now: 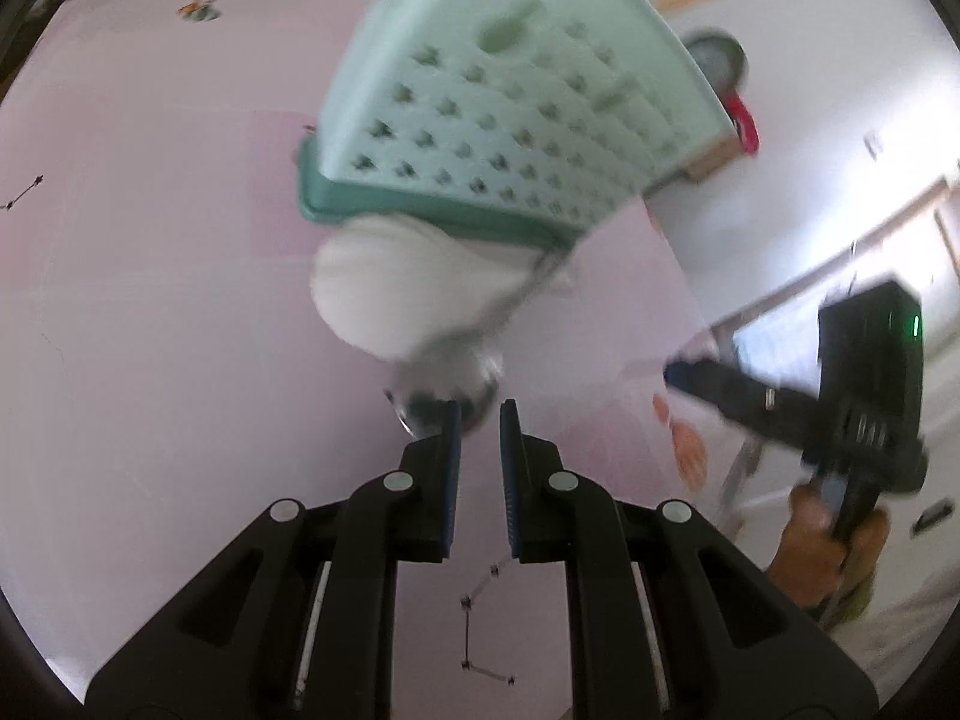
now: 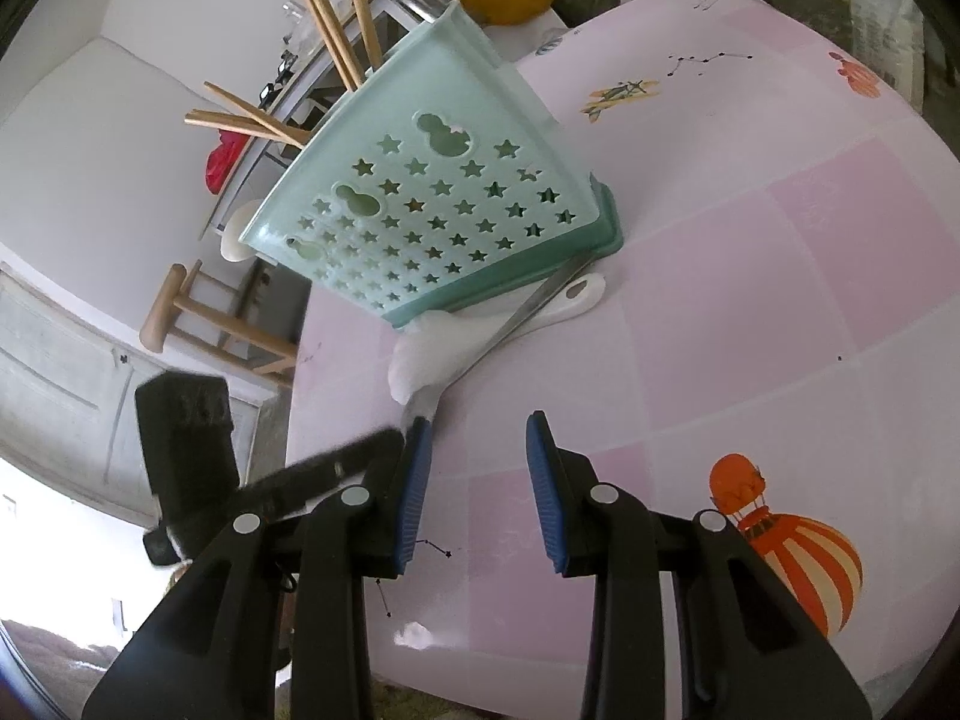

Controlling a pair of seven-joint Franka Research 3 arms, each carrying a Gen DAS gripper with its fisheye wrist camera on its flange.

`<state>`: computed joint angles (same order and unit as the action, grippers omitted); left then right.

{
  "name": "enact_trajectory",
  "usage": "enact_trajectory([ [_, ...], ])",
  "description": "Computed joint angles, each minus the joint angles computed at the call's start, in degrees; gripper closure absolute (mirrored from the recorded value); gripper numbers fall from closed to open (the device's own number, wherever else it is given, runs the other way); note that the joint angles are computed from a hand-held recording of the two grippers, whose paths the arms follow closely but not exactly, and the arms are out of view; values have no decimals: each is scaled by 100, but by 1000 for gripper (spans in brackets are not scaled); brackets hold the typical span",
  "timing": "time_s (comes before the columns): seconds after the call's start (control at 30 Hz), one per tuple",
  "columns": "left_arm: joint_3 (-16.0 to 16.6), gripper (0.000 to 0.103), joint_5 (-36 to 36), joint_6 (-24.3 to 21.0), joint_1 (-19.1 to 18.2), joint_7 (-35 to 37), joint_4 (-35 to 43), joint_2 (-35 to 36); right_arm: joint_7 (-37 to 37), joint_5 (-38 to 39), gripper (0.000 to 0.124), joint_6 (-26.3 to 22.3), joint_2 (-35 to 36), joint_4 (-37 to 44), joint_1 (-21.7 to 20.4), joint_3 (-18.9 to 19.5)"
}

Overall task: Organize utensils
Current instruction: 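Move the left gripper to the remaining metal spoon beside the white cup, then close the left gripper on the metal spoon's bowl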

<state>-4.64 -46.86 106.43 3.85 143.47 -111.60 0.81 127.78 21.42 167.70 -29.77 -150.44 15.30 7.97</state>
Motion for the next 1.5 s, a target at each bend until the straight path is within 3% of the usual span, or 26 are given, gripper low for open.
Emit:
enact_trajectory([
  [0.17,-33,90,0,779,-194,456,-585,-520,95,-58,91,-26,-63,-38,-80,60],
  [0.23,49,77,-88,1167,-253,824,-744,-701,118,-72,91,-22,-70,-47,-83,65],
  [0.33,-1,66,-35,2187,-513,1561,-1204,-1059,139,-75,91,-14,-65,-49,-64,63],
  [0.5,-161,65,643,3773,-998,2109,-1932,-1451,129,-63,91,21,-50,-50,-20,44],
  [0.63,-26,66,890,4017,-1280,1934,-2043,-1429,150,-42,91,45,-98,-110,-23,35],
  [0.73,110,75,965,3873,-1389,1624,-1882,-1297,194,-44,91,45,-144,-155,-55,55],
  [0.9,263,80,736,3743,-1429,1920,-1902,-1308,254,-58,91,68,-210,-220,-90,69],
  [1.0,347,84,634,3355,-1393,1956,-1756,-1292,254,-47,91,93,-215,-239,-71,56],
  [1.37,269,89,115,1612,-720,961,-571,-483,244,-17,91,96,-264,-278,-54,42],
  [1.5,68,103,2,1704,-570,736,-391,-267,226,13,91,104,-229,-266,-19,13],
])
